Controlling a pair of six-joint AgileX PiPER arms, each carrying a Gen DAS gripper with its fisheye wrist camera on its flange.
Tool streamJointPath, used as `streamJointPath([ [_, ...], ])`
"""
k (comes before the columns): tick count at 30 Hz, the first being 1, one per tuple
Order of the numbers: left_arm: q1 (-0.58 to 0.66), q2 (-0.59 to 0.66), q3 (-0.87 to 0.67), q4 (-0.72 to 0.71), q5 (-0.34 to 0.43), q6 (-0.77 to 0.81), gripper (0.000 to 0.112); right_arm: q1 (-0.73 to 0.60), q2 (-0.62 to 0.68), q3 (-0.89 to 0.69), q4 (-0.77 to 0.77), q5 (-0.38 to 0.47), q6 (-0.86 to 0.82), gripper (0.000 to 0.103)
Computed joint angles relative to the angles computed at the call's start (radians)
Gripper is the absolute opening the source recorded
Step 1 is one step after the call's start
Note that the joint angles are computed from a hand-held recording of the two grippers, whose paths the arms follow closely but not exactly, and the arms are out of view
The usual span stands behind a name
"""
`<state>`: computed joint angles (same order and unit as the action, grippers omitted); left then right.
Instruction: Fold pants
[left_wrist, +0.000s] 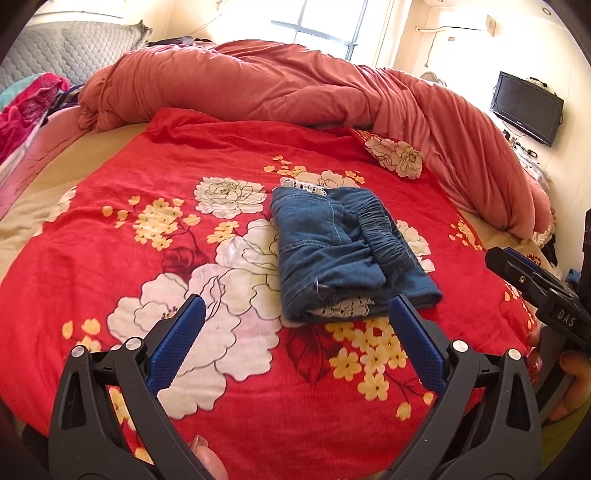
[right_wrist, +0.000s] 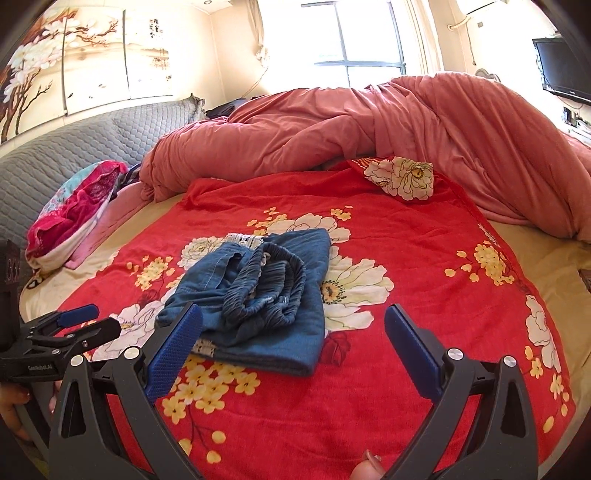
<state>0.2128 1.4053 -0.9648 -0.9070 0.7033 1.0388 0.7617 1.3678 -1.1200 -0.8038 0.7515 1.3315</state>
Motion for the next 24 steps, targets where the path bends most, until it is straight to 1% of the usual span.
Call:
streamJointPath([
  [14, 0.032, -0.075, 0.074, 0.019, 0.025, 0.019, 0.094, 0.085, -0.042, 0.034, 0.0, 0.088, 0.026, 0.098],
  [24, 0.026, -0.109, 0.142, 0.037, 0.009, 0.03, 0.094, 0.128, -0.07, 0.083, 0.0, 0.125, 0.05, 0.098],
])
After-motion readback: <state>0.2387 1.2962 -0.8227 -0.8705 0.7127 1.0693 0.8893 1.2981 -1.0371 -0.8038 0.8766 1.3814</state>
